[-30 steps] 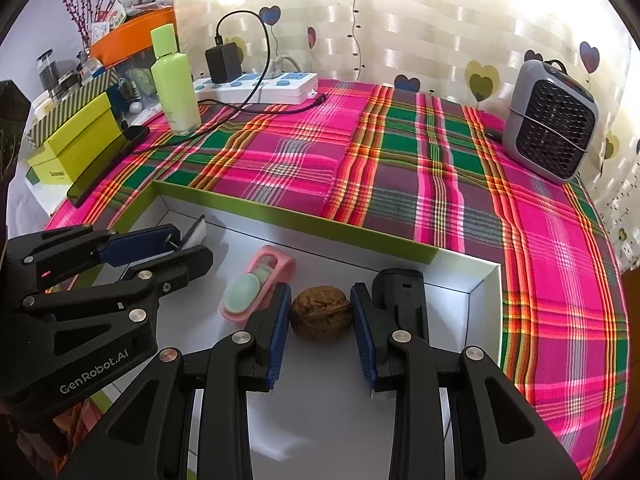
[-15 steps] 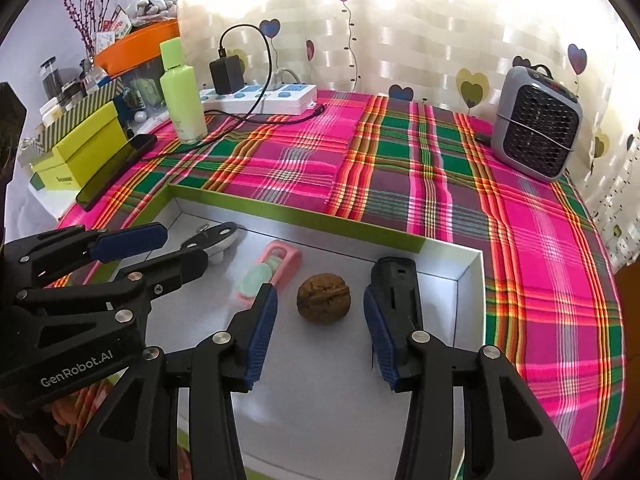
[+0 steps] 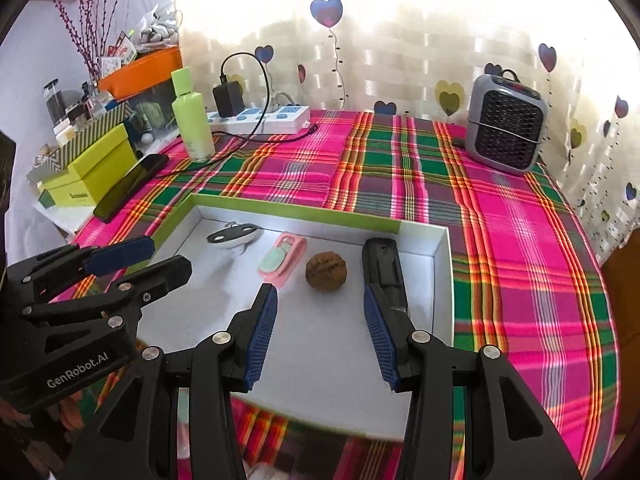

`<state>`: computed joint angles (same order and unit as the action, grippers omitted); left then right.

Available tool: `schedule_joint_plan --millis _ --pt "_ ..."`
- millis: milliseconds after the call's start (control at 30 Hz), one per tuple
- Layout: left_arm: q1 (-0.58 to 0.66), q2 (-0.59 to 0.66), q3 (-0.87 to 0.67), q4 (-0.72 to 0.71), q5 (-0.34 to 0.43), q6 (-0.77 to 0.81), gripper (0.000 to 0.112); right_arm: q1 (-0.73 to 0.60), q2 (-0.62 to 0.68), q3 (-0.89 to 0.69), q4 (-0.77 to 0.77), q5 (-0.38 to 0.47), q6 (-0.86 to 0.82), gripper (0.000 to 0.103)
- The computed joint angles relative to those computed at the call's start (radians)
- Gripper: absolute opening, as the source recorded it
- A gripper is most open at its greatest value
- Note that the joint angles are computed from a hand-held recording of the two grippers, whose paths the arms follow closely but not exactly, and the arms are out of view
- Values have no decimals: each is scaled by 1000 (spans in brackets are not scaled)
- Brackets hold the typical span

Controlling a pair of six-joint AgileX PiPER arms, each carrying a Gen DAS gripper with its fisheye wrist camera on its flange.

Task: Organize objects
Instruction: 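Release the black disc into the box with the left gripper while the right gripper releases the walnut, then withdraw both open grippers from the box toward the items on the tablecloth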

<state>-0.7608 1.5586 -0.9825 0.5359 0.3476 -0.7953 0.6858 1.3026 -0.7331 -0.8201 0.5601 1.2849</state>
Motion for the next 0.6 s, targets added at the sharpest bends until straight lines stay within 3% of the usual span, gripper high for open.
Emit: schedule_joint_plan --millis 367,600 --pt "-86 -133 136 211 23 -254 46 207 -79 55 -105 157 229 46" --pt "-132 -202 201 258 42 -331 46 332 -113 91 -130 245 350 46"
